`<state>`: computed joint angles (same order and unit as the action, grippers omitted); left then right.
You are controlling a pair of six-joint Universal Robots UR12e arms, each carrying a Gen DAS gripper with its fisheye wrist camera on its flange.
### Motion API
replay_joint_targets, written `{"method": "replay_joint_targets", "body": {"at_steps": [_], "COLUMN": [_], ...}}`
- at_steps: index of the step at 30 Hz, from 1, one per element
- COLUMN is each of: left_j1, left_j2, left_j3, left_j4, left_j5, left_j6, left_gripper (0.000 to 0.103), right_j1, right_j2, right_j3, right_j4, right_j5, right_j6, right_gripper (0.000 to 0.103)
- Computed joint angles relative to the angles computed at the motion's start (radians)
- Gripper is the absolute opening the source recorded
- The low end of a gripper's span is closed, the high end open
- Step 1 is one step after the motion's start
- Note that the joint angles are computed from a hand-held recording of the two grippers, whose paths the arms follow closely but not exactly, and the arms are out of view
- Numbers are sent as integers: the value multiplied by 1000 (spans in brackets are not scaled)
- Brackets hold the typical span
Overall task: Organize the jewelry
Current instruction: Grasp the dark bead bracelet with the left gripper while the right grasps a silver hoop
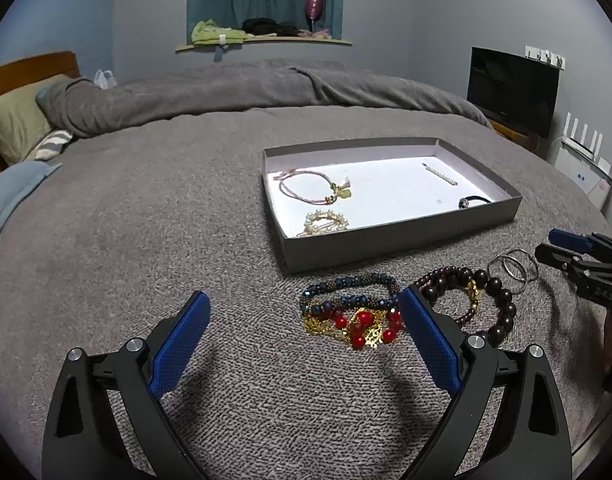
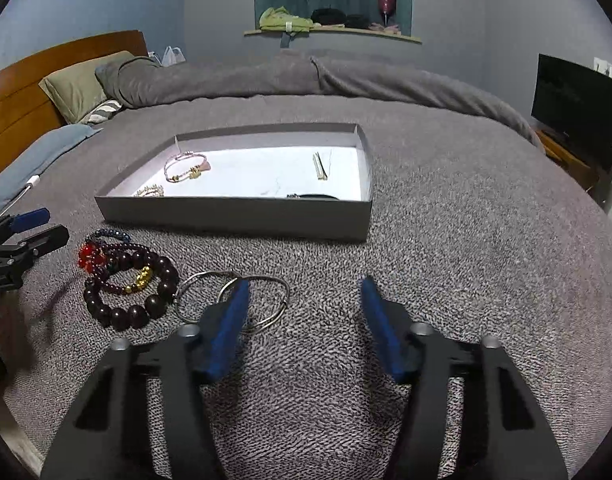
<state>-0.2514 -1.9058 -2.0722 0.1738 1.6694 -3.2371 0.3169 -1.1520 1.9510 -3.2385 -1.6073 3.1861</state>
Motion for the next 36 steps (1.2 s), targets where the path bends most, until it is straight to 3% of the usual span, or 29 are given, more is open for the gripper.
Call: {"method": "replay_joint_targets", "body": {"at_steps": [8, 11, 13, 14, 15, 19, 26, 29, 31, 36], "left_j1": [2, 8, 10, 10, 9, 8, -10, -27, -35, -29], "left_j2": [-2, 0, 0, 0, -1, -4, -8, -17, -23, -32], "left_j3": [1, 0, 0, 1, 3, 9, 23, 49, 69, 92], "left_j4": [2, -3, -3, -5, -9, -29, -22, -61, -102, -166], "left_j5": [-4, -22, -36, -37, -37, -34, -96, -102, -100, -122], "left_j6": [-4, -5, -3, 2, 9, 15, 74, 115, 136, 128], "left_gripper": [95, 95, 95, 95, 95, 94, 91, 73, 50, 40], "right_j1": [-2, -1, -7, -12, -14, -21, -28, -32, -35, -38], "right_j2": [7, 15, 14, 12, 10, 2, -6, -6, -7, -7], "right_j3": [-19, -34, -34, -31, -29, -15, 0, -2, -1, -1], "right_j4": [63, 106, 112, 107, 103, 54, -35, -33, -36, -35], "right_j5": [42, 54, 81, 93, 100, 103, 53, 55, 65, 85], "right_j6": [2, 4, 16, 25, 31, 52, 91, 94, 91, 82], "right_gripper": [30, 28, 23, 11, 6, 5, 4, 4, 4, 4]}}
